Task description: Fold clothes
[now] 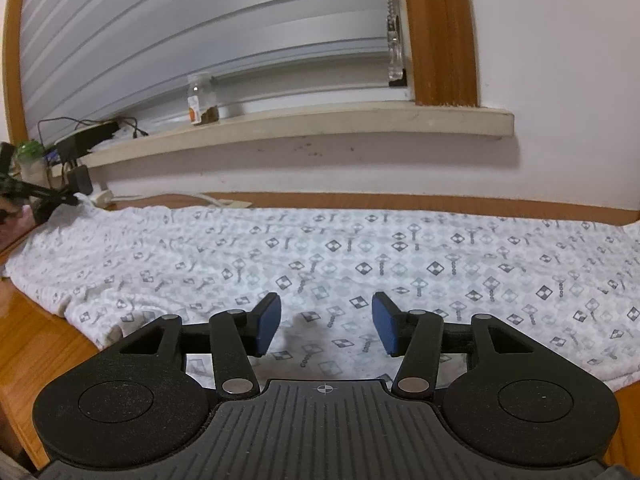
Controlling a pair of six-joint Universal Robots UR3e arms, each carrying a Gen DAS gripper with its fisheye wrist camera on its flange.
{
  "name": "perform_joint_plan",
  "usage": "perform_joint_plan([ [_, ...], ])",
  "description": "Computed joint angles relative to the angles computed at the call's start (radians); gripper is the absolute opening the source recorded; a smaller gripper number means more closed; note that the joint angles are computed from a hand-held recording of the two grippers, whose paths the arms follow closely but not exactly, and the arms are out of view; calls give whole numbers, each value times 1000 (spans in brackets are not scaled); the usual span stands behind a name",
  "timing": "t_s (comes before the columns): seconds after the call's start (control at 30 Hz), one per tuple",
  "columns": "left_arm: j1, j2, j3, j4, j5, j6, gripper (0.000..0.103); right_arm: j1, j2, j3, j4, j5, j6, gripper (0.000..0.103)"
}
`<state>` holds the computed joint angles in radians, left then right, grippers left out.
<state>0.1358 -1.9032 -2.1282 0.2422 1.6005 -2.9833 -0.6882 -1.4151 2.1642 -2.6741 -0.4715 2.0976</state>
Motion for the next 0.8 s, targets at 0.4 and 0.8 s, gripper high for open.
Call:
perform_joint_plan([
  [0.4, -26, -68, -35, 190, 95, -45, 40, -1, -10, -11, 43, -1, -20, 51],
  [0.8, -255, -152, 294, -40, -44, -45, 49, -5, -13, -12, 56, 8, -24, 52],
])
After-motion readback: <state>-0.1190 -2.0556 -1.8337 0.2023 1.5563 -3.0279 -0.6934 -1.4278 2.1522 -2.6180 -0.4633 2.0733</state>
